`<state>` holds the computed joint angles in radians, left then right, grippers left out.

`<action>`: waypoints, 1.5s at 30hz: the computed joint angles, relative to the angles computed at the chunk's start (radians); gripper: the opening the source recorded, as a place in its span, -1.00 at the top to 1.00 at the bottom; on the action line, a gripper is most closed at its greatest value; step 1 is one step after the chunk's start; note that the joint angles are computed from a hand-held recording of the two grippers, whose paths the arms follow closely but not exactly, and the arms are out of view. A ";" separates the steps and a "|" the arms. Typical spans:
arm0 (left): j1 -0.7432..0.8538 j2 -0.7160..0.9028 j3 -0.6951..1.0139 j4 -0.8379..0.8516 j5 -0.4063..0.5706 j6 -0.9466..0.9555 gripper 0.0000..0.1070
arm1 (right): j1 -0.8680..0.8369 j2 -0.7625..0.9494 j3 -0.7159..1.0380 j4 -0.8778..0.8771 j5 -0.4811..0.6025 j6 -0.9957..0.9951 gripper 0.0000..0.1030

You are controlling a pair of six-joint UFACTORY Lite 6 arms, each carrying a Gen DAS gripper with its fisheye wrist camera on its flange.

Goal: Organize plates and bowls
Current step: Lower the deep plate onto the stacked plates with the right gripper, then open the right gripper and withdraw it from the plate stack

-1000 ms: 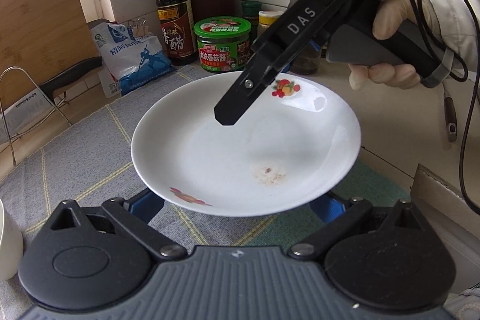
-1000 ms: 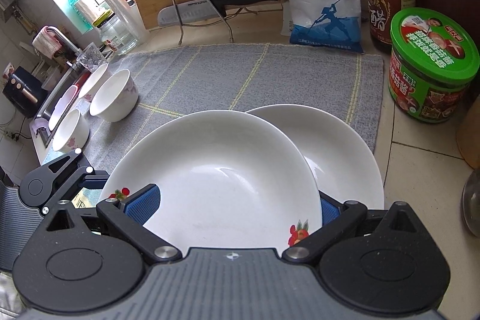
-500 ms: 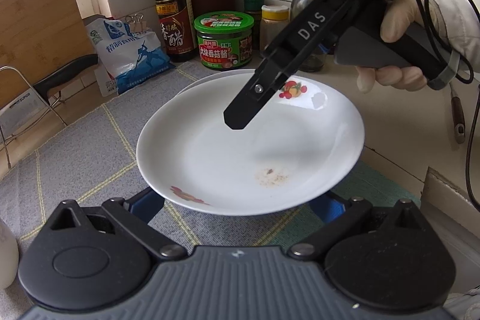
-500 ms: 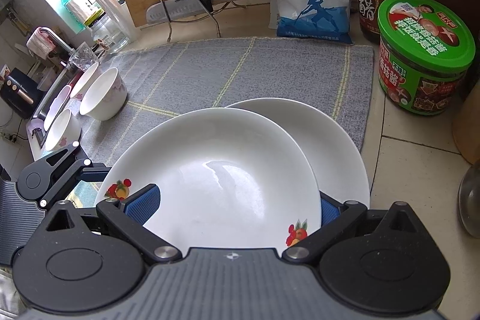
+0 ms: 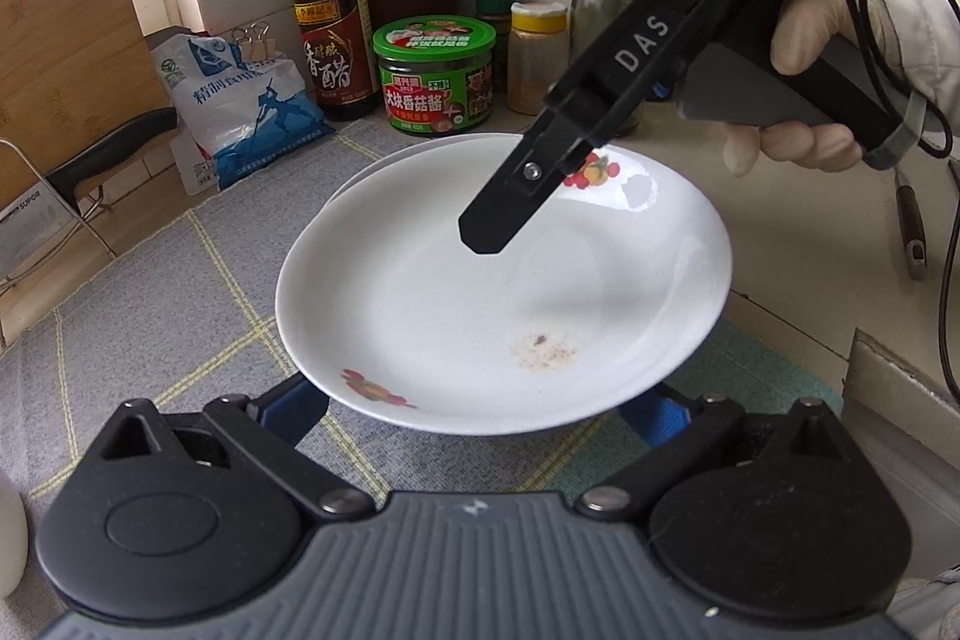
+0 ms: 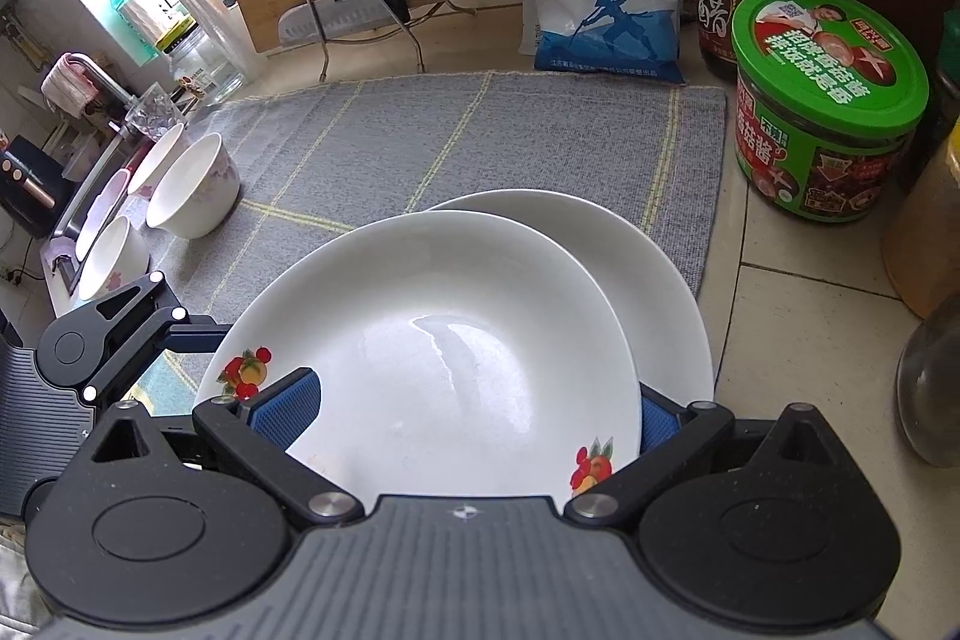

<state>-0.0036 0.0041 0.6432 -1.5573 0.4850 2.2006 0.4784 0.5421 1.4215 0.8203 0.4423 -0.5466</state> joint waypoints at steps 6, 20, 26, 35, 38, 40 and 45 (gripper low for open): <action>0.009 0.020 0.018 0.022 0.019 -0.003 -0.90 | 0.003 -0.020 -0.024 -0.062 -0.008 0.064 -1.00; 0.003 0.033 0.023 -0.017 0.028 0.027 -0.90 | 0.009 -0.110 -0.105 -0.167 -0.052 0.187 -1.00; 0.009 0.024 0.010 -0.034 0.032 0.040 -0.91 | 0.044 -0.116 -0.086 -0.377 -0.043 0.398 -1.00; 0.049 -0.030 -0.034 -0.065 0.061 0.072 -0.91 | 0.094 -0.152 -0.106 -0.697 -0.045 0.710 -1.00; 0.076 -0.061 -0.055 -0.075 0.087 0.084 -0.91 | 0.129 -0.179 -0.116 -0.821 -0.059 0.836 -1.00; 0.103 -0.092 -0.077 -0.084 0.110 0.096 -0.91 | 0.166 -0.187 -0.110 -0.950 -0.055 0.954 -1.00; 0.182 -0.192 -0.134 -0.045 0.163 0.059 -0.91 | 0.251 -0.182 -0.084 -1.180 -0.059 1.162 -1.00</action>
